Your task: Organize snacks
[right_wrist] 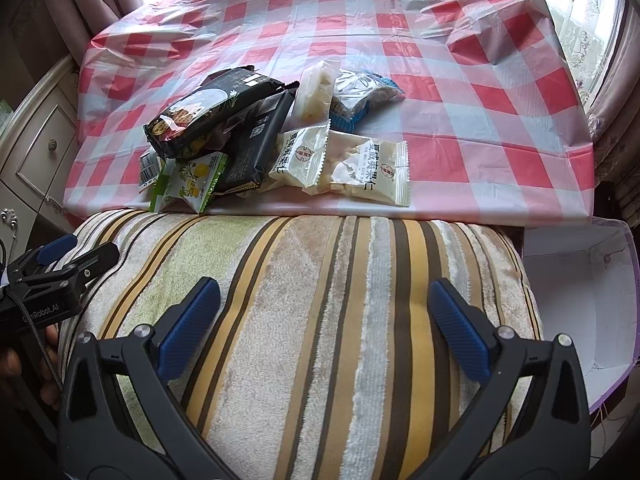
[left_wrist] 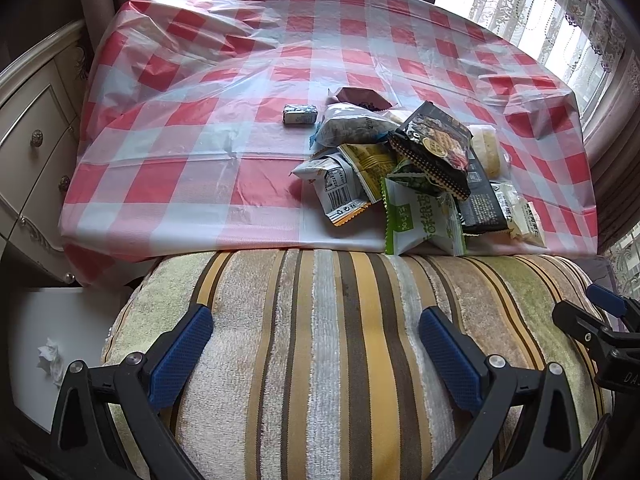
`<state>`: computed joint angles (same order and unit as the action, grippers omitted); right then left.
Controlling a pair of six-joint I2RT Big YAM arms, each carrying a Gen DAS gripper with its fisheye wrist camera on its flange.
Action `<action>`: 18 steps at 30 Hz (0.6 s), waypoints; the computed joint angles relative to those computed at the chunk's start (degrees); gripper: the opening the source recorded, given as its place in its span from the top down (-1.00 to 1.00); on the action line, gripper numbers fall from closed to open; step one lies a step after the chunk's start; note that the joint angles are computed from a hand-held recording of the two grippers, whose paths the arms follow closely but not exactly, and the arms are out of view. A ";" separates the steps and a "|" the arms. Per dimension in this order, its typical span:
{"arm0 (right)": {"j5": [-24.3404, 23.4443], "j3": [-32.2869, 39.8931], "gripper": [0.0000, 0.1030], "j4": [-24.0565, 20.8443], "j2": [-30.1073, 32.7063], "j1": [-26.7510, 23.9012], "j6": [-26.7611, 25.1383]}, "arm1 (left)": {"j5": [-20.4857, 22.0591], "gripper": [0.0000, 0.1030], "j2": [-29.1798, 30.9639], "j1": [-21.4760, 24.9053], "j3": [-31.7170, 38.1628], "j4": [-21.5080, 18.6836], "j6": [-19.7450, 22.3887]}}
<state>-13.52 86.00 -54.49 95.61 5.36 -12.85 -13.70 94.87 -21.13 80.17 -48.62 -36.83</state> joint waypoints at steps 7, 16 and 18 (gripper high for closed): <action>0.33 0.75 -1.00 -0.59 0.51 0.14 -0.15 | -0.30 -1.00 0.36 -0.19 0.55 -0.31 -0.20; 0.30 0.68 -1.00 -0.55 0.49 0.14 -0.15 | -0.30 -1.00 0.50 -0.17 0.79 -0.37 -0.23; 0.29 0.66 -1.00 -0.54 0.47 0.15 -0.11 | -0.28 -1.00 0.52 -0.14 0.80 -0.34 -0.25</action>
<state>-13.23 86.66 -55.02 96.08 5.50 -12.96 -13.97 95.39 -21.27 80.97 -48.96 -37.08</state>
